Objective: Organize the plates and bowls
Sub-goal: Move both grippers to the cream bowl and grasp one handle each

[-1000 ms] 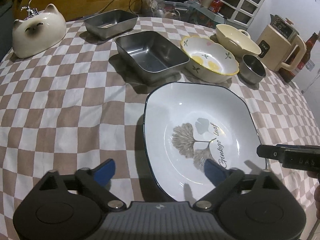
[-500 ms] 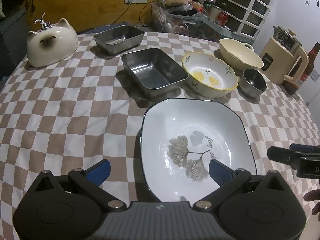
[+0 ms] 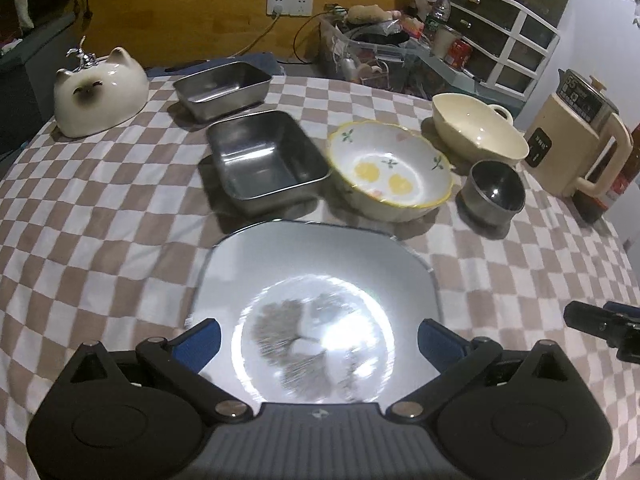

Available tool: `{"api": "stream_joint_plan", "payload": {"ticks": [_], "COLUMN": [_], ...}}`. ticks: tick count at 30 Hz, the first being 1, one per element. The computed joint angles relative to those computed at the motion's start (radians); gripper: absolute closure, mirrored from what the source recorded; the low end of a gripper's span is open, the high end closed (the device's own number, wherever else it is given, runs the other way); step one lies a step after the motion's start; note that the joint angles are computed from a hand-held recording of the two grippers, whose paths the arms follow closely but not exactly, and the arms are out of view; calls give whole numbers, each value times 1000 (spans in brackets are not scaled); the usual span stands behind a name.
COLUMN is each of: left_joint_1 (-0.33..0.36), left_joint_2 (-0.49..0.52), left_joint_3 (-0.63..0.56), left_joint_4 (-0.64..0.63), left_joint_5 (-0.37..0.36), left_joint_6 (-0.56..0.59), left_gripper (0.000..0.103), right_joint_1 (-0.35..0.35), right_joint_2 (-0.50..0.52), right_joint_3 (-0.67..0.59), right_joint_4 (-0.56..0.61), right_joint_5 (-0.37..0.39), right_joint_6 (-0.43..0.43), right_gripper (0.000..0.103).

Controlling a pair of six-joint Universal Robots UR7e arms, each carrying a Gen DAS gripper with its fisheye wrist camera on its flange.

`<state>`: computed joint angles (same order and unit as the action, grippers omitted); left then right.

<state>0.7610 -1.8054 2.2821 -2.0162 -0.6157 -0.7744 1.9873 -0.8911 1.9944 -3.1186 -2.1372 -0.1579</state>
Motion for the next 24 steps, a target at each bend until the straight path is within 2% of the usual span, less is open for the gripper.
{"api": "stream_joint_plan", "payload": {"ticks": [6, 11, 17, 24], "left_joint_1": [-2, 12, 54, 120], "left_joint_2": [138, 255, 395, 519], "left_joint_3": [-29, -59, -149, -268], "left_joint_4": [-133, -378, -616, -729], "left_joint_5": [26, 26, -33, -131], "left_joint_6": [3, 107, 268, 351], "left_gripper": [0, 0, 0, 1], "right_joint_1": [-77, -125, -156, -180], "right_joint_2": [-58, -60, -12, 84], "right_joint_3": [-12, -64, -177, -342], "right_joint_4": [9, -4, -22, 11], "right_joint_5": [56, 100, 148, 171], "right_joint_6": [-65, -151, -248, -286], "right_gripper": [0, 0, 0, 0]}}
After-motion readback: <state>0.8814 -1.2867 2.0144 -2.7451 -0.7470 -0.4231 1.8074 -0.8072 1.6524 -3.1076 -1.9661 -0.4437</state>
